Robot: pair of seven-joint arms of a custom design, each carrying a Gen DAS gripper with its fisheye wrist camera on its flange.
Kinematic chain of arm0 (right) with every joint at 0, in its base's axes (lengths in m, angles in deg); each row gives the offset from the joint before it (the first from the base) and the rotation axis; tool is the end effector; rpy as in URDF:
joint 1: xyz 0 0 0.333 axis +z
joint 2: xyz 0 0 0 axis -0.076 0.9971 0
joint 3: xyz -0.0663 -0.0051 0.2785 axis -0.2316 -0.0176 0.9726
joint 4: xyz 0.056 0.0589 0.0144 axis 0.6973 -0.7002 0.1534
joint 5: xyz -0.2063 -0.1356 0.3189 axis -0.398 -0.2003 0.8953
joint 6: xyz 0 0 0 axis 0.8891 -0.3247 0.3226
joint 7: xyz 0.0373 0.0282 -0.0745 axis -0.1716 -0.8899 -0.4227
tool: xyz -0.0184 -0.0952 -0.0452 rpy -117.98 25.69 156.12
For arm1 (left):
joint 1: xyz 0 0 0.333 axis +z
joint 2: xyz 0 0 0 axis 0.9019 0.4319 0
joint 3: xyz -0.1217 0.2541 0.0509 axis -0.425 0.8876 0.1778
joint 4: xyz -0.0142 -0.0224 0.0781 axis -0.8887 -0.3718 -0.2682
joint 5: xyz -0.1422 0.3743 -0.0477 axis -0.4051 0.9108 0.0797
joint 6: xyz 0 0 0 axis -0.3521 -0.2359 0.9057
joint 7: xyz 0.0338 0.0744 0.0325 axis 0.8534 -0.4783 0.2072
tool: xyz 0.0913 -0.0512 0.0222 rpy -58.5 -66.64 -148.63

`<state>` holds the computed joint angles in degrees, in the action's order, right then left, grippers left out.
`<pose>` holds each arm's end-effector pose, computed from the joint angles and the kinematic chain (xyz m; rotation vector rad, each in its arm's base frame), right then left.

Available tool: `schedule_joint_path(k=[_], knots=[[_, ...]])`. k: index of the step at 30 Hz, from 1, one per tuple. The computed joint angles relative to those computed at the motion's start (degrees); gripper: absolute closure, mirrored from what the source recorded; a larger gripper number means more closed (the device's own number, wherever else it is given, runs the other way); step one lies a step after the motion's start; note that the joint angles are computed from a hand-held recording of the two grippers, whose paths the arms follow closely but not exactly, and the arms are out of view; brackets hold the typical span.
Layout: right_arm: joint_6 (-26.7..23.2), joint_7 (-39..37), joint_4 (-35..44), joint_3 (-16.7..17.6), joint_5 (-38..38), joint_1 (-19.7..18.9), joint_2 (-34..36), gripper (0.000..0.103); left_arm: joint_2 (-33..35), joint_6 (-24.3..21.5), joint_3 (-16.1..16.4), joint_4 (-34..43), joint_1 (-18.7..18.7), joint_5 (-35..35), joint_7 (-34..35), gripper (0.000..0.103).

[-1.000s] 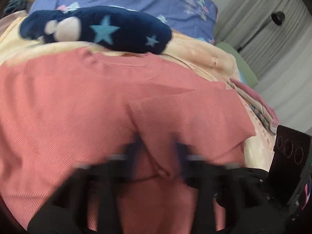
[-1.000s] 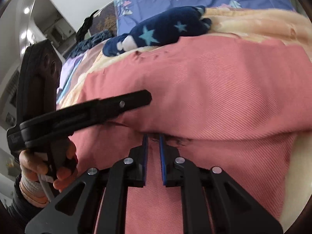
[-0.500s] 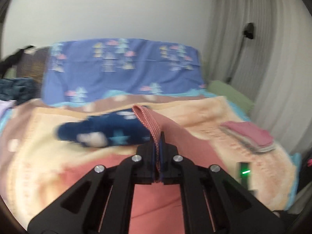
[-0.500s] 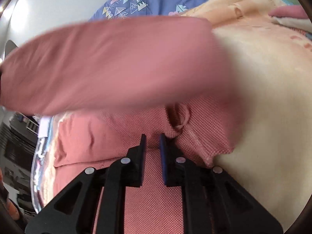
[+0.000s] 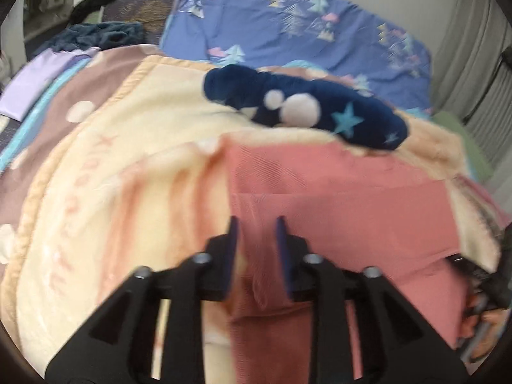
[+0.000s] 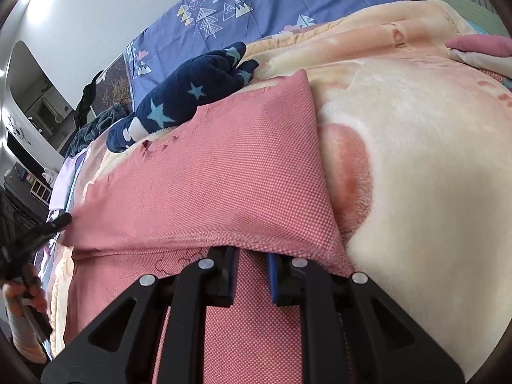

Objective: Fold small clothes

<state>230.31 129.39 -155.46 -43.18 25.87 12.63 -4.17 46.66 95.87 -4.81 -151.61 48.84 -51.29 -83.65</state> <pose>0.4761 0.1140 0.4193 -1.9416 1.3943 -0.0068 0.3548 -0.2555 0.4657 -2.2426 1.2318 -0.6417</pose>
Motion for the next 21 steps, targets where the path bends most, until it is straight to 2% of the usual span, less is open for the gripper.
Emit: schedule_joint_path(k=[4,7,9,11,13,14,15,16,18,21], knots=[[-2.0,2.5,-1.9,0.6,-8.9,-0.6,-3.8,0.086,-1.4,-1.1,-0.7,-1.8,-0.7,0.3,-0.5,0.066],[-11.1,-1.9,-0.8,-2.8,-7.5,0.9,-6.5,0.084,-0.5,-1.3,-2.1,-0.6,-0.4,2.9,-0.5,0.064],[-13.7,-4.6,0.0,-3.5,-5.3,1.2,-7.4,0.084,1.7,-0.5,-2.3,0.9,-0.1,4.2,-0.2,0.058],[-11.3,-2.6,0.8,-1.3,-7.1,-0.1,-6.4,0.083,5.8,-3.8,-2.4,4.0,-0.2,3.8,1.4,0.051],[-7.1,7.0,2.0,4.4,-19.8,-4.2,-2.3,0.082,8.1,-6.5,-2.1,5.5,-0.8,3.6,2.1,0.051],[-7.9,9.4,2.8,5.7,-22.7,-5.8,-0.6,0.083,7.1,-5.6,-1.6,4.3,-1.3,3.5,1.2,0.050],[-9.7,10.0,3.6,4.9,-21.6,-6.0,-0.4,0.084,4.8,-4.1,-1.2,2.3,-1.9,3.4,-0.2,0.050],[-9.9,8.4,3.4,2.7,-19.3,-4.4,-0.6,0.084,1.3,-2.5,-1.1,-0.4,-2.4,3.4,-2.3,0.046],[-11.6,8.3,4.6,0.9,-19.1,-2.8,-1.1,0.083,-4.0,-2.6,-1.7,-4.0,-3.2,2.9,-4.9,0.042],[-11.1,6.3,7.7,1.5,-16.8,-0.3,-1.1,0.081,-9.4,-0.4,0.4,-9.3,-6.1,-0.6,-3.9,0.052]])
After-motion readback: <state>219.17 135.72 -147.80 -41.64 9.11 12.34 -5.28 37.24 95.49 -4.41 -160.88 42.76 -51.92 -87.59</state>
